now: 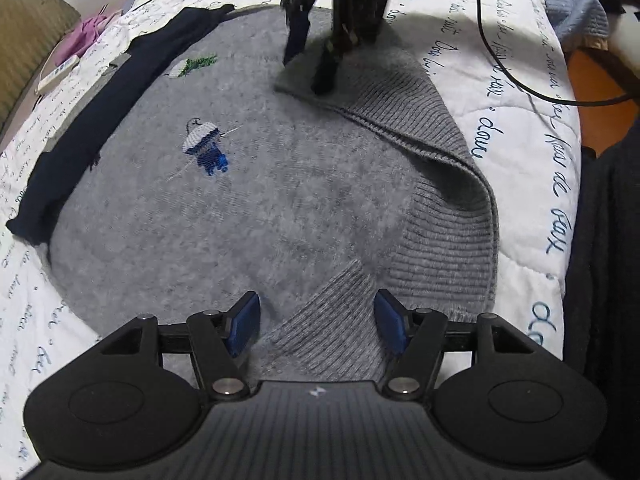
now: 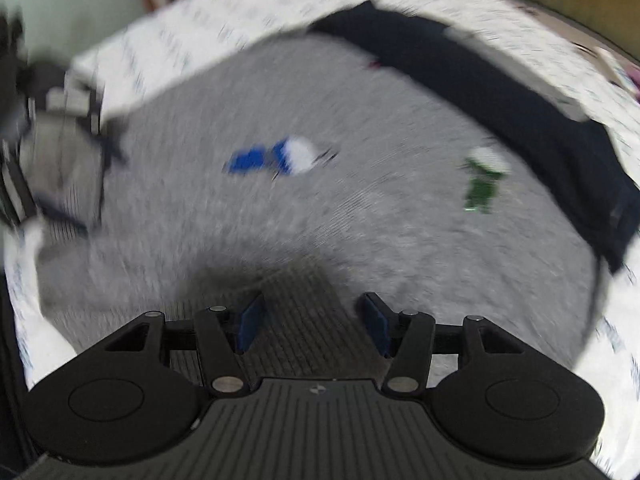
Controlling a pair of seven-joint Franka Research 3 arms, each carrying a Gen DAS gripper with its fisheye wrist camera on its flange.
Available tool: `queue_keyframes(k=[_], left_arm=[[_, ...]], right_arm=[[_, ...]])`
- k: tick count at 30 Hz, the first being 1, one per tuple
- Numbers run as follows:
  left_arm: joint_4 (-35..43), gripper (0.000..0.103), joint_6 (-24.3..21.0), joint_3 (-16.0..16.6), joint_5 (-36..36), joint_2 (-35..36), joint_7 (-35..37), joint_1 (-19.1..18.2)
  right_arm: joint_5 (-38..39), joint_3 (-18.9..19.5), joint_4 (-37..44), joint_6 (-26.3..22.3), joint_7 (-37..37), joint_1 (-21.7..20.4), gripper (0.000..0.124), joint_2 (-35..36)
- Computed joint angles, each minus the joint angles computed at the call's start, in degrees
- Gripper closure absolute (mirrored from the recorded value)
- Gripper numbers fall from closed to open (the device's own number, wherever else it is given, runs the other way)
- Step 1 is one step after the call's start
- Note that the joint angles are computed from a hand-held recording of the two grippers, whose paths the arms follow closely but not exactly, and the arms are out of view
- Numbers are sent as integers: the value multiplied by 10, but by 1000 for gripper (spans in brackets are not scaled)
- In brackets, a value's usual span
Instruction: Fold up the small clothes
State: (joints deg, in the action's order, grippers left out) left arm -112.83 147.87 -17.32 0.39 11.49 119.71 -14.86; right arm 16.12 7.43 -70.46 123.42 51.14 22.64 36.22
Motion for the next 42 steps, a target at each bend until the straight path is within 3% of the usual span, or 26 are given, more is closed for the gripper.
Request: queue_keyframes(k=[2,5,11,14,16,19,20,21,24,25,27,29,32,37,40,42], left_arm=[[-1,39,-5,3,1,-3,-4,2],[1,39,-13,2,1,0,4,3],[30,40,-35,-5,-7,22,38,4],[59,43,-72,-4,-19,36,28,6],[62,62,-85,-4,-27,34,23,7],[40,77,-81,-4,-16,12,29,3],[30,78,-75,-2,-8,5,27,-1],[21,78,-64,0,-1,0,18,-4],[-9,94,-11,2,-4,-11,-10,-8],[-27,98,27,6,11,-16,-39,-14],[-61,98,100,14,42,-28,-102,-23],[-84,98,170,45,121,-34,-234,-42],[-82,99,210,79,185,-37,-406,-41],[-50,99,276,51,83,-20,-445,39],[16,99,300,79,104,25,-497,41],[86,99,292,88,99,73,-511,43]], right_arm=[[-5,4,-4,-8,-22,1,80,-3],[4,8,36,-66,-20,-1,110,10],[8,1,-10,-56,-19,0,110,-25],[16,2,-44,-31,-17,-2,110,-41],[24,5,-63,-15,-21,-5,109,-51],[48,13,-74,-22,-40,-19,110,-59],[54,12,-77,-23,-37,-21,110,-61],[62,13,-80,-25,-35,-25,110,-64],[86,13,-94,-18,-22,-31,110,-72],[97,15,-105,-10,-19,-34,110,-77],[144,25,-132,4,-24,-50,111,-94],[217,38,-161,18,-39,-75,112,-113],[319,43,-200,50,-61,-102,112,-143],[411,30,-202,107,-77,-120,112,-152],[422,23,-150,156,-72,-124,112,-120],[418,23,-75,172,-46,-132,112,-69]])
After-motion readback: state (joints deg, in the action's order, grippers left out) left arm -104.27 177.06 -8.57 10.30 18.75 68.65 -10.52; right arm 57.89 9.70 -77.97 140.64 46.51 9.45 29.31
